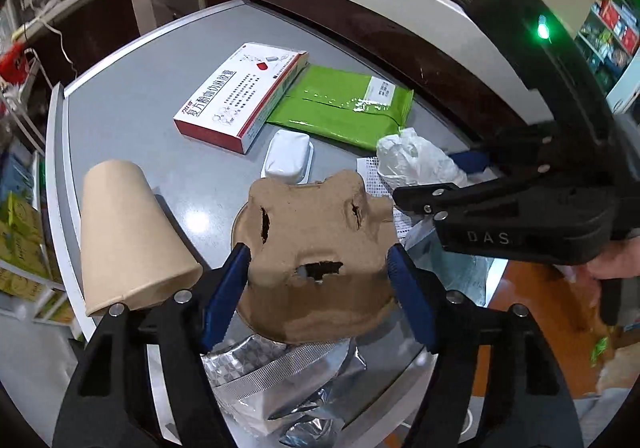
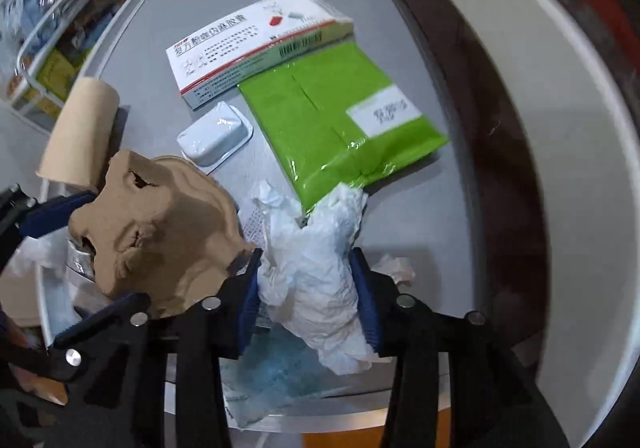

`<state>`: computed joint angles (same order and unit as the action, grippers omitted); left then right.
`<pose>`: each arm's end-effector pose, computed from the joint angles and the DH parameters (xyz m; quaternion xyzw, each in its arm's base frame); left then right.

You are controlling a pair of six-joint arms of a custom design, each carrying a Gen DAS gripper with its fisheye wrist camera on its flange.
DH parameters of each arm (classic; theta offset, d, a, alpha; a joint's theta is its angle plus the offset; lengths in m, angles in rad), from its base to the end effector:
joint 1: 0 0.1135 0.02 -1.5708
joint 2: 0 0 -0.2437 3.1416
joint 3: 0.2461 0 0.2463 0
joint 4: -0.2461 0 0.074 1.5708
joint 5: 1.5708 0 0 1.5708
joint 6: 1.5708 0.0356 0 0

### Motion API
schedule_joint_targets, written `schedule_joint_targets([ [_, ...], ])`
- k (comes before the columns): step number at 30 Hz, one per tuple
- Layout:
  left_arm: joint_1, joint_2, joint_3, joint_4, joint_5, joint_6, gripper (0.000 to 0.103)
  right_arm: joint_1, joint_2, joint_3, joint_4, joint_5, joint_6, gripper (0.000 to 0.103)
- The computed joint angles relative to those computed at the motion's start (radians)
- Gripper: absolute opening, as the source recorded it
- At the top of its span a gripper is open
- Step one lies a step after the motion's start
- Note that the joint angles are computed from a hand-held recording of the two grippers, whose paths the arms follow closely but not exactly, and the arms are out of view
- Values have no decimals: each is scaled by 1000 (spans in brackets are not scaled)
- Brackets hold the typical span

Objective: Collect trash
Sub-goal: 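Carry the carton and tissues to the white paper bag and release both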

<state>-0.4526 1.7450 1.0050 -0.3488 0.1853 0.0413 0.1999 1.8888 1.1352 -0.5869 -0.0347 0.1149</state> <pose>0.2936 -0.1500 0.1402 0.2578 0.9322 -0.1365 0.2143 0.3295 0.0680 0.1186 -0.0442 0.9922 0.0350 0.1108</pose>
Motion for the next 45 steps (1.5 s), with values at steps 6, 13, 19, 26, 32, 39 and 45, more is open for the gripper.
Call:
schedule_joint_targets([
  [6,23,-41,-4,-10,9,3,70,-29,-80,-45,23,-27,-9,37],
  [13,72,-124,7,-43,71,-17,70,-55,-221,-102,25,-61,-17,37],
  [19,90,-132,14,-47,81,-5,70,-34,-263,-87,6,-54,-7,37],
  [26,107,-229,1,-88,96,-13,70,-56,-392,-103,-48,-90,-23,37],
  [32,96,-342,1,-157,48,-40,70,-50,-516,-111,-116,-108,-37,37],
  [39,80,-549,-43,-245,32,-116,70,-59,-721,-165,-244,-165,-80,37],
  [45,14,-752,-147,-356,4,-156,70,-93,-876,-258,-395,-237,-174,37],
])
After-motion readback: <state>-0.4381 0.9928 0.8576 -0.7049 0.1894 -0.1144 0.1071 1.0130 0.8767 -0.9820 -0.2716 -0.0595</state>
